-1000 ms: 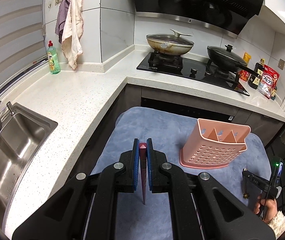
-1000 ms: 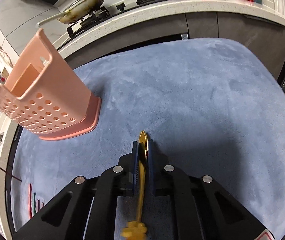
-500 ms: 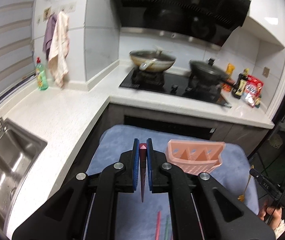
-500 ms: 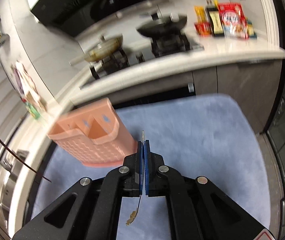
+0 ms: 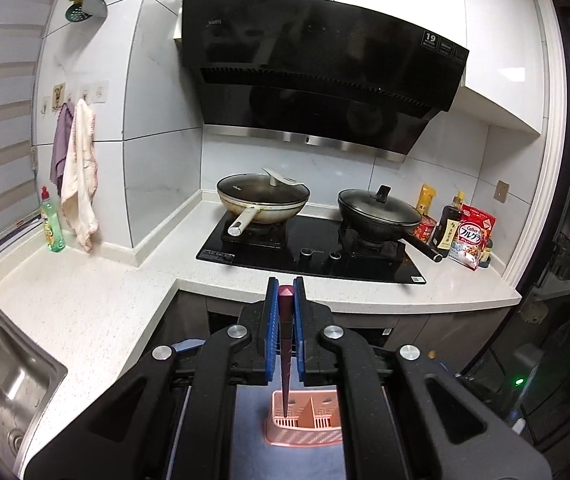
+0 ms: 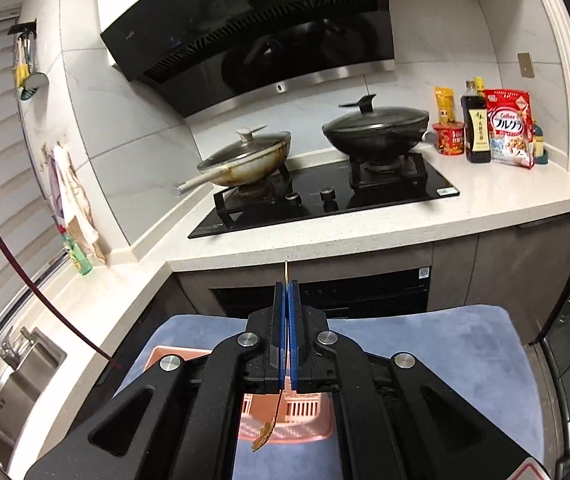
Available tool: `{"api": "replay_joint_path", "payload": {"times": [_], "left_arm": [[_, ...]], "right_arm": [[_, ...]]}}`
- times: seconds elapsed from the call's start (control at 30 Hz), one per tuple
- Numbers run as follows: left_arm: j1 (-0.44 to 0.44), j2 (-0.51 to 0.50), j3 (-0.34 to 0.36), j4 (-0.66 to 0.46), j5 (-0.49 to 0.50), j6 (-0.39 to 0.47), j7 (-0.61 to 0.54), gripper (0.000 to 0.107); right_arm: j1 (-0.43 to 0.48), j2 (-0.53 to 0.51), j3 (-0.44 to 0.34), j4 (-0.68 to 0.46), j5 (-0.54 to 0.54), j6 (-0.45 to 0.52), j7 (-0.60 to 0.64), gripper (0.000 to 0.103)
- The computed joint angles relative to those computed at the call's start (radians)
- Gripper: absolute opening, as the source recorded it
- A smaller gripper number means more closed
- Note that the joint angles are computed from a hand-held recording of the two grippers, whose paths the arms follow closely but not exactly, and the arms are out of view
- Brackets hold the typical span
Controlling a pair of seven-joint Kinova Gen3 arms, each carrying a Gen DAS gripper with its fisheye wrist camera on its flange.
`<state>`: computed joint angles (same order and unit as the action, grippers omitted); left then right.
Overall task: Organize utensils
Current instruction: 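Lift the spoon with the right tool while the left tool carries the chopstick to the pink holder, then open the left tool over the pink holder while the right tool drops the spoon in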
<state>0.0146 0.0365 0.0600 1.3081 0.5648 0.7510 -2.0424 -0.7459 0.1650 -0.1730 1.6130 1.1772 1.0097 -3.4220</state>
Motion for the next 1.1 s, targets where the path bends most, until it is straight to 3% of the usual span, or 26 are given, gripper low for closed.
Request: {"api": "replay_joint_path", "payload": {"times": [0.2, 0.5, 0.67, 0.77, 0.8, 0.83, 1.1], "left_arm": [[0.022, 0.033, 0.025, 0.056, 0.006, -0.113, -0.015, 0.007], [0.027, 0.103, 0.054, 0.086, -0.051, -0.116, 0.021, 0.007], [0.016, 0.093, 0.054, 0.12, -0.069, -0.127, 0.026, 0.007], [0.003, 0.09, 0.049, 0.115, -0.065, -0.097, 0.035, 0.016], [0.0, 0.081, 0.044, 0.123, -0.068, -0.095, 0.045, 0.025], [-0.003, 0.072, 0.041, 0.133, -0.066, -0.098, 0.043, 0.031], [-0.027, -0.03, -0.011, 0.239, -0.02, -0.076, -0.018, 0.043]], "right_arm": [[0.003, 0.059, 0.029, 0.009, 0.048, -0.034, -0.05, 0.002], [-0.021, 0.129, 0.069, 0.029, 0.112, -0.039, -0.072, 0.005], [-0.04, 0.094, 0.062, 0.075, 0.145, -0.023, -0.153, 0.009], [-0.044, 0.059, 0.039, 0.097, 0.152, 0.004, -0.178, 0.03], [-0.049, 0.044, 0.028, 0.105, 0.152, 0.019, -0.184, 0.033], [-0.053, 0.031, 0.014, 0.107, 0.143, 0.033, -0.176, 0.033], [-0.099, -0.058, -0.09, 0.122, 0.032, 0.148, -0.131, 0.044]]}}
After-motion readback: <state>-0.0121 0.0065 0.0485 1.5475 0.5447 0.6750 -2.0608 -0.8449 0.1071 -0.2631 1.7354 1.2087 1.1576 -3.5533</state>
